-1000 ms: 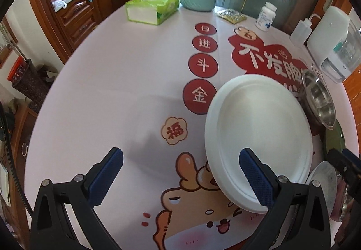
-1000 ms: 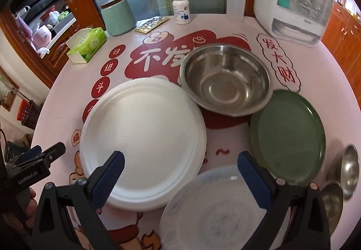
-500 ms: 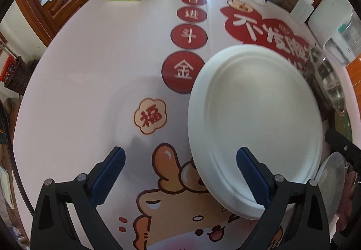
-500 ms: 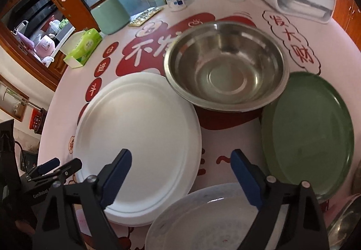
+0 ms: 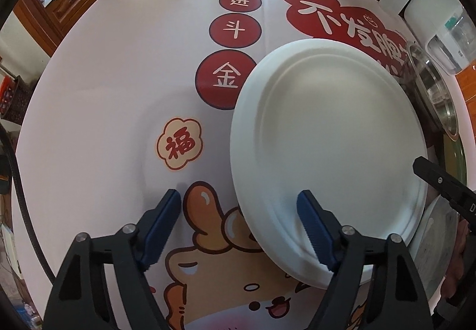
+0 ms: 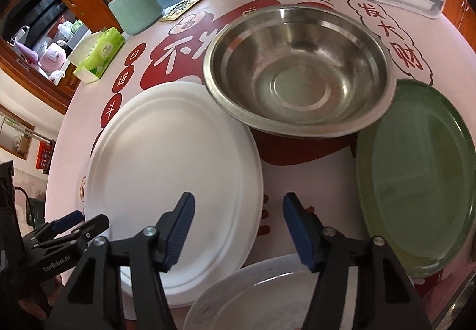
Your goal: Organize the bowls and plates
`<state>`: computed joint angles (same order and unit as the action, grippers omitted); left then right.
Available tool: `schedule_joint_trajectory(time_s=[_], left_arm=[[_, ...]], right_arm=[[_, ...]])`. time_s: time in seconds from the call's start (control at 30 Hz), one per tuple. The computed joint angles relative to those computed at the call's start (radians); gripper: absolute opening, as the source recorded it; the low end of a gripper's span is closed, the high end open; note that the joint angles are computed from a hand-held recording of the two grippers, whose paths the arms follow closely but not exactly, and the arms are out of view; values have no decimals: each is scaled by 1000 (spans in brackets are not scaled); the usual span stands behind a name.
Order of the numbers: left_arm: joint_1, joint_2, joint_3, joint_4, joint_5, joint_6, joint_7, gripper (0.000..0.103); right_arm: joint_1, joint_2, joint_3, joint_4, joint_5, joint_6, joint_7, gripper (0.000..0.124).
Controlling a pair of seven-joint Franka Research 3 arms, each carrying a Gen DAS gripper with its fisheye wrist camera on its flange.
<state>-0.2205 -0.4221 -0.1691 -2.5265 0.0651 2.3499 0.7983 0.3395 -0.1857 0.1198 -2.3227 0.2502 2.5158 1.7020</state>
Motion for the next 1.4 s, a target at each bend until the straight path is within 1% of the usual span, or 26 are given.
schedule_joint_trajectory(time_s=[0.03, 0.13, 0.2, 0.3, 0.43, 0.5, 0.6, 0.87, 1.0, 1.2, 1.4], left_arm=[[1, 0, -1, 0, 2, -1, -2, 76], [5, -4, -7, 3, 17, -7, -12, 64], [5, -8, -3, 5, 19, -13, -9, 61], [0, -21, 8, -4, 5, -5, 3, 53], [-2, -22, 6, -8, 0, 12, 7, 41], [-5, -22, 7, -10, -4, 18, 13, 38], [-12, -24, 14, -11, -19, 26, 33, 29], [-12, -24, 9, -12, -25, 32, 37, 28], [-8, -33, 17, -22, -31, 38, 42, 28], [3, -90, 22, -57, -20, 59, 39, 28], [5, -155, 20, -85, -2, 73, 29, 28]], right_arm=[[1, 0, -1, -1, 4, 2, -6, 54], [5, 5, -4, 1, 22, 0, -22, 44], [5, 11, -4, 5, 24, -2, -25, 39], [4, 8, -5, 1, 27, 1, -23, 34], [3, 6, -6, -4, 35, 9, -21, 26], [0, 3, -5, -7, 29, 9, -14, 23], [1, 0, -8, -10, 41, 10, -22, 21], [-1, 0, 1, -5, 11, 5, -1, 20], [5, -1, 6, 0, 3, 9, 3, 20], [15, -21, 12, 0, 1, 22, 7, 20], [19, -70, 28, -12, -25, 40, 41, 20]])
